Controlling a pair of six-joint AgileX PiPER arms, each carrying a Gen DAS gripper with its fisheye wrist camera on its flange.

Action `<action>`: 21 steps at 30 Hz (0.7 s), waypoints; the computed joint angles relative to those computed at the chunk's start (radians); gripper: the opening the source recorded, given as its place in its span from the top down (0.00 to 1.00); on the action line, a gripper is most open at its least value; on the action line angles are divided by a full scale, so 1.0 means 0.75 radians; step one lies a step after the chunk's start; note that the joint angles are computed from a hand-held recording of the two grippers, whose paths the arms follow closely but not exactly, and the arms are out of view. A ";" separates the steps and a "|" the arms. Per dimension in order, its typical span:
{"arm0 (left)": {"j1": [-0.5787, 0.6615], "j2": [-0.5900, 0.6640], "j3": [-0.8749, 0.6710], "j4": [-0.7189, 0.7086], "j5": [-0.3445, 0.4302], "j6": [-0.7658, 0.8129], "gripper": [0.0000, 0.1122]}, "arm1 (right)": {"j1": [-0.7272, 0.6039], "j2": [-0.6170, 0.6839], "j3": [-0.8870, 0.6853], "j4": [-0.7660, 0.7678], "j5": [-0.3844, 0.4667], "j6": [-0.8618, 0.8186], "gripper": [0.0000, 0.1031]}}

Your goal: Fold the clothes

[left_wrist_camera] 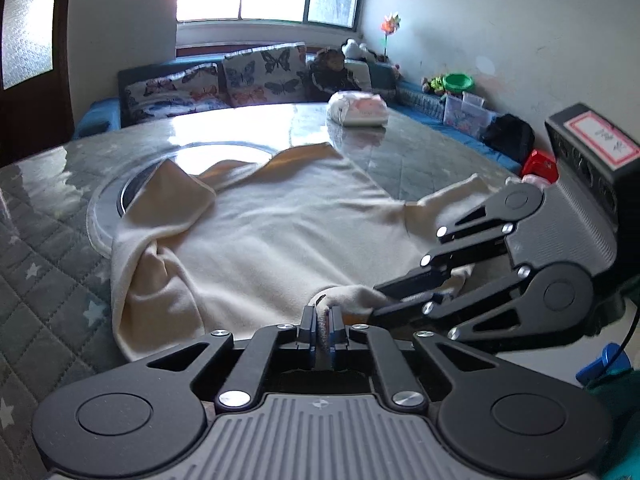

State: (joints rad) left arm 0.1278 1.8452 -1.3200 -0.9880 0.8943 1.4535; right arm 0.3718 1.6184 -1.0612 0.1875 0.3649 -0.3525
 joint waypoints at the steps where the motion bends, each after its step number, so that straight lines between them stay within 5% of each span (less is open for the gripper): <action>1: -0.002 0.008 -0.007 0.024 0.003 -0.015 0.94 | -0.003 -0.004 0.001 0.014 0.008 -0.026 0.86; 13: 0.024 0.061 -0.169 -0.032 0.091 -0.017 0.91 | -0.104 0.011 -0.095 0.350 0.062 -0.336 0.80; 21: -0.078 0.186 -0.287 0.111 -0.079 -0.251 0.88 | -0.020 0.087 -0.084 0.269 -0.017 -0.339 0.79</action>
State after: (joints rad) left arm 0.0696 1.9849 -1.5351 -0.9044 0.8347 1.2651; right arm 0.3568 1.6840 -1.1244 0.3891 0.3520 -0.6069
